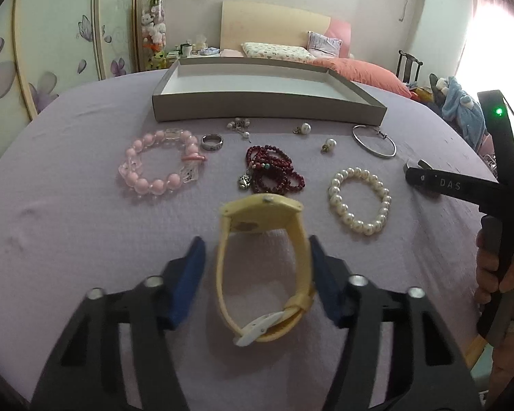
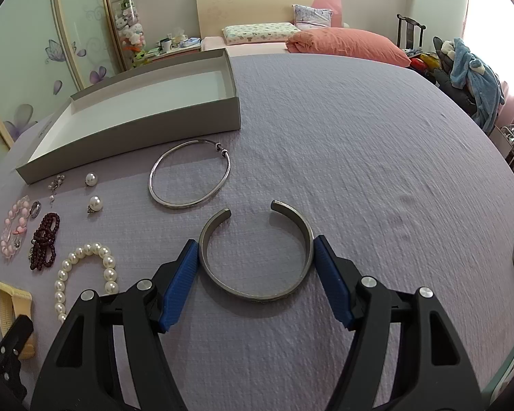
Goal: Organize jewelry
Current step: 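Lift the yellow watch with the left tool while the right tool carries the cuff bangle over the tray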
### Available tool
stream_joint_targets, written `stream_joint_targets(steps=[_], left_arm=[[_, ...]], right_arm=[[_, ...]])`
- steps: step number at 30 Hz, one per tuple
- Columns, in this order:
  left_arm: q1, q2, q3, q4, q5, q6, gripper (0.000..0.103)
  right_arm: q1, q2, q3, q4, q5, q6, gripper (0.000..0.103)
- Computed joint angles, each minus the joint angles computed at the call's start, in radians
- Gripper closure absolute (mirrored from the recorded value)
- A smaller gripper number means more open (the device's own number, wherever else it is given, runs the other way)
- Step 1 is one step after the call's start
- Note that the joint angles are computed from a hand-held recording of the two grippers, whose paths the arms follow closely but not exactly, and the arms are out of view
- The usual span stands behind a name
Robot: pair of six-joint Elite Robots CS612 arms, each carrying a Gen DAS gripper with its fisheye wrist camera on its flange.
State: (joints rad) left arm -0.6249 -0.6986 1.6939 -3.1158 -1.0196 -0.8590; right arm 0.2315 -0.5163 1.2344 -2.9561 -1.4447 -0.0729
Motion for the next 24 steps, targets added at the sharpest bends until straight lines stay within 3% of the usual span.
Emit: stream_joint_targets(steps=[4, 14, 24], left_arm=[[0.005, -0.001, 0.009, -0.026, -0.009, -0.012, 0.062], [0.011, -0.016, 0.033, -0.064, 0.012, -0.038, 0.062], [0.011, -0.028, 0.045, -0.103, 0.049, -0.018, 0.062]], right_arm=[[0.002, 0.002, -0.003, 0.001, -0.001, 0.0, 0.035], [0.002, 0.002, 0.002, -0.011, 0.018, -0.002, 0.036], [0.0, -0.025, 0.07, -0.148, 0.075, -0.029, 0.036]])
